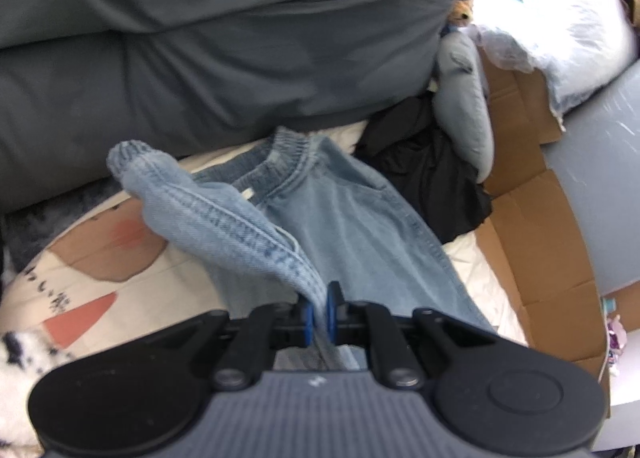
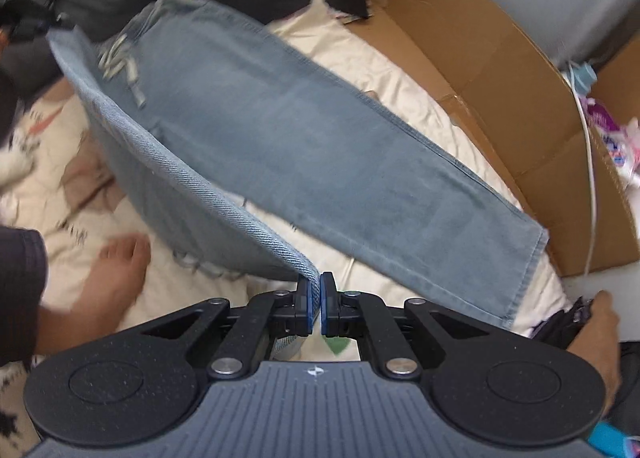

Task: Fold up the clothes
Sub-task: 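Carry the lifted jeans over the other half with both tools, folding lengthwise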

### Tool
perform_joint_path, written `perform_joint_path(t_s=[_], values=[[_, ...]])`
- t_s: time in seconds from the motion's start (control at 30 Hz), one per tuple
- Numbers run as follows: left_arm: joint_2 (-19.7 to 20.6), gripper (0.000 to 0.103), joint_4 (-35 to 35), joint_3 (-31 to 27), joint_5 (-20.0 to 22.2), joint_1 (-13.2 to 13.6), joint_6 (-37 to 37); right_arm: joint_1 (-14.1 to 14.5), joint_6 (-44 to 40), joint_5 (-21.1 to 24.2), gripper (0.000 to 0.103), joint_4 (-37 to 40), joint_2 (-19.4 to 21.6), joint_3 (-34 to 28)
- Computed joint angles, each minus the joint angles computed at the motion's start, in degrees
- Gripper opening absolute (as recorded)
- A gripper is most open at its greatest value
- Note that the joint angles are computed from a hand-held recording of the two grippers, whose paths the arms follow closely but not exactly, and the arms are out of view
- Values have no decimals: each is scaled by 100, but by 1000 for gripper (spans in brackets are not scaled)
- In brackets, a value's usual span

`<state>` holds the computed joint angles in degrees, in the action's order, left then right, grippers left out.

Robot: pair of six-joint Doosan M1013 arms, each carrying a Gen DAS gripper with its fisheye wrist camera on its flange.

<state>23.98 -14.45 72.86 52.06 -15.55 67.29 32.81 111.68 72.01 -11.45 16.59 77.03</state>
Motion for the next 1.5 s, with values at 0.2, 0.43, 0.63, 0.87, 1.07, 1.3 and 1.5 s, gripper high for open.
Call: perform_joint_path(t_s=[0.2,0.43,0.63,0.87,1.07,1.3,1.5], values=[[294,7,-158,-240,-206,-80,50,-144,992,-1074,1,-363,-178,623],[706,7,-126,-620,-486,-216,-197,-440,1316,-1621,1,-493,-45,755],[1103,7,-134,-1089,-460,-313,-232,-684,1141,-1619,2,-536,165,594],[1559,8,-42,-1662,-192,-394,-279,-938,764,-1391,2,-375,563,212],[1907,8,25,-2009,-30,-425,-379,-1116,729,-1268,2,-326,986,-148],[2309,8,47,-2559,317,-430,-907,-1214,535,-882,2,-502,1527,-660],[2879,9,246,-3422,994,-460,-731,-1203,540,-460,2,-803,2001,-1124]])
